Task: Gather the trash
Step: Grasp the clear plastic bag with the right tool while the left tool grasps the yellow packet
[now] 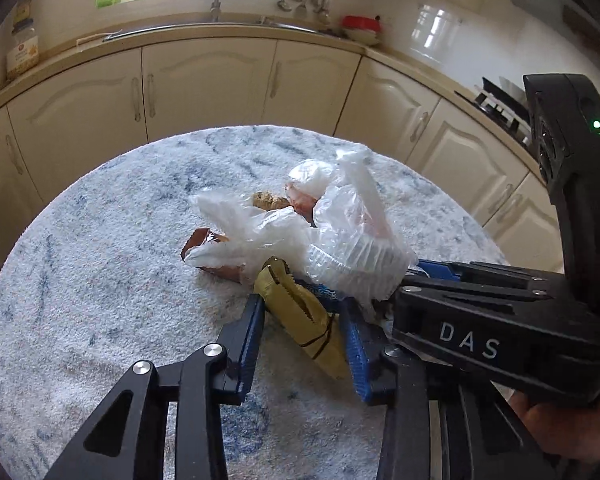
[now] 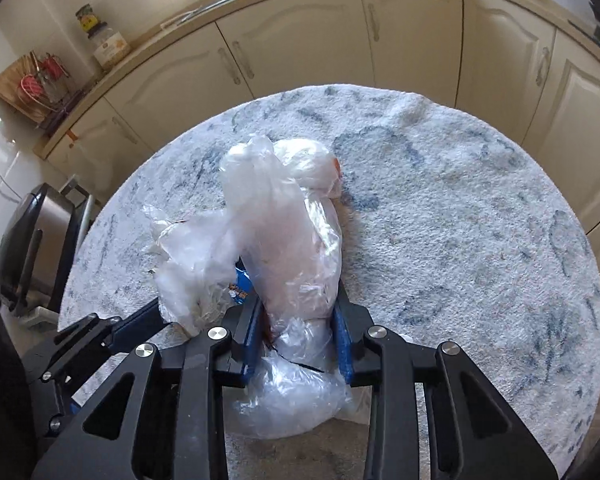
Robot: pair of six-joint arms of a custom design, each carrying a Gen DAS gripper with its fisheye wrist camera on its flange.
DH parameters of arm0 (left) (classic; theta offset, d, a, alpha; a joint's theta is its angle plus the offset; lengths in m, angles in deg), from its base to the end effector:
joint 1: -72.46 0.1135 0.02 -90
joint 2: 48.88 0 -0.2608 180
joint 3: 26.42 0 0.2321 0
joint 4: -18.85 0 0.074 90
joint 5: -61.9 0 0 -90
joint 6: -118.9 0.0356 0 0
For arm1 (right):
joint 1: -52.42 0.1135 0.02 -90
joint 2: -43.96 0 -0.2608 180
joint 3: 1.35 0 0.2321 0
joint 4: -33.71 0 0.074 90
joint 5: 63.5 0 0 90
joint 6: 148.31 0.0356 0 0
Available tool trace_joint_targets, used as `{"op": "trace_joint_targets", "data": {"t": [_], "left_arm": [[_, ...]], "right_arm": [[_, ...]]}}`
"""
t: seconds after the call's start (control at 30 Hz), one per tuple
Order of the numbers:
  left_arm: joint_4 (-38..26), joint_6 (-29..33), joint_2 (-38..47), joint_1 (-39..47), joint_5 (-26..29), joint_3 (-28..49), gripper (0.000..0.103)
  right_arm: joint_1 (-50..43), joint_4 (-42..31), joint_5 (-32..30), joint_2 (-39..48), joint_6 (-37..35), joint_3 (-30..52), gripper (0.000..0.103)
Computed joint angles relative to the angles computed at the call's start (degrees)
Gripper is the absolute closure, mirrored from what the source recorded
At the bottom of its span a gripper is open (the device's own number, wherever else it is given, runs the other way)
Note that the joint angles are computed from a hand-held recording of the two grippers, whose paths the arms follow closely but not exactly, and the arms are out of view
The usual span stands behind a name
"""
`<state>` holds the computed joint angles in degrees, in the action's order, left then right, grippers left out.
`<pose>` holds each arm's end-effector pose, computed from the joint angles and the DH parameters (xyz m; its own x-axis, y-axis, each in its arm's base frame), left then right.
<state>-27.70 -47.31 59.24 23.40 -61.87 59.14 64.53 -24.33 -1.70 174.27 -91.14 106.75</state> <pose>0.2459 -0.2532 0.1755 -0.6296 -0.5062 -0.5893 -0.4758 0.8509 -0.2225 0.4085 0.1049 0.1208 -0.6671 -0.6318 -0.3948 -0.7435 0.5979 0.2995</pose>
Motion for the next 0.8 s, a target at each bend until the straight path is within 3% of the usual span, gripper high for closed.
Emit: {"op": "trace_joint_targets", "data": {"t": [0.13,0.37,0.57,0.8], "left_arm": [[7.98,3.39,-3.18,2.14,1.74,-6.61,0.076],[7.45,3.44,-5.31,-0.32,-0.49,-9.53,0.081],[4.25,-3.27,-7.92,-6.82,-3.47,-12.02,0.084],[-9.82,-14.9,-3.11,-18.31,-7.28,-2.24,0.086]], "right_arm": [[-2.93,-0.52,-3.0,-1.44,-0.3,-1.03,0.075],[-9.79,-0.6,-5.27,-7.58,-3.88,-6.78,0.075],[-16.19,-2.06,-6.37,-13.13,-9.48,-14.21,0.075],[-21.24,-3.53,-6.93,-16.71,-14.2,-20.19,0.076]]}}
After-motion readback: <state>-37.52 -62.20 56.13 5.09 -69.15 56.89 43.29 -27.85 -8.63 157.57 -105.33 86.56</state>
